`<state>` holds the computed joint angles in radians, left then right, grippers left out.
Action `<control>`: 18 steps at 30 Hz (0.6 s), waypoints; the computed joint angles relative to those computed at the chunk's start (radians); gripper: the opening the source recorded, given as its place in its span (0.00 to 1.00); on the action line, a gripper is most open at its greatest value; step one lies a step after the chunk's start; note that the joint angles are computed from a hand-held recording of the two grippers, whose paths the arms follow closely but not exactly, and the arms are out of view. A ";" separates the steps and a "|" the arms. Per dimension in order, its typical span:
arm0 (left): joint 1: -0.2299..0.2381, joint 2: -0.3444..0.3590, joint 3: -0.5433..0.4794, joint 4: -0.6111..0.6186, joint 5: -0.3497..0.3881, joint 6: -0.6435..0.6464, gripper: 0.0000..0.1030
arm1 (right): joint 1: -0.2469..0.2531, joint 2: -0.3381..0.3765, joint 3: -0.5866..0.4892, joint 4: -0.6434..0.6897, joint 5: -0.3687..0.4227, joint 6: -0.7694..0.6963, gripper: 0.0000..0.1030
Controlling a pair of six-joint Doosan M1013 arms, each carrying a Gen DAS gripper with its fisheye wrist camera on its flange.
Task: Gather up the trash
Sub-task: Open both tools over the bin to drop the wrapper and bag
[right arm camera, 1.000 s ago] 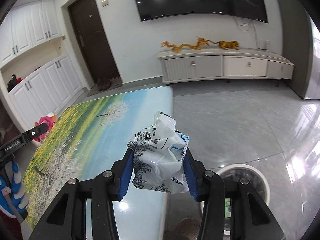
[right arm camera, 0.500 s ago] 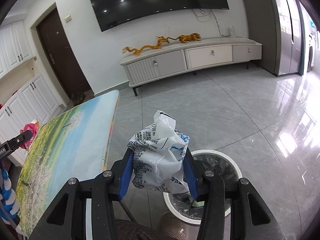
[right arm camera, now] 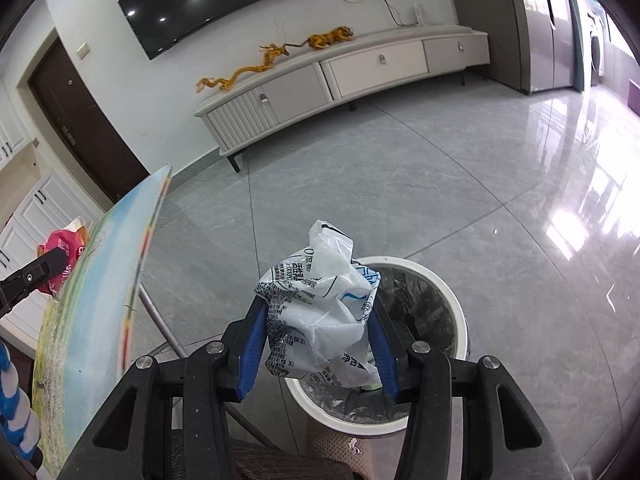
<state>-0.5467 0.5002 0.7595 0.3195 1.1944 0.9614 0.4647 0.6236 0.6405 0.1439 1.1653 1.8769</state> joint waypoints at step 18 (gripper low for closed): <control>0.007 0.230 -0.319 -0.234 0.125 0.093 0.47 | -0.048 0.042 -0.003 0.015 0.074 0.063 0.60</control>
<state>-0.5396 0.7305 0.4403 0.0857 1.3199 1.0546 0.4164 0.6658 0.6378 0.1587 1.2393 1.9396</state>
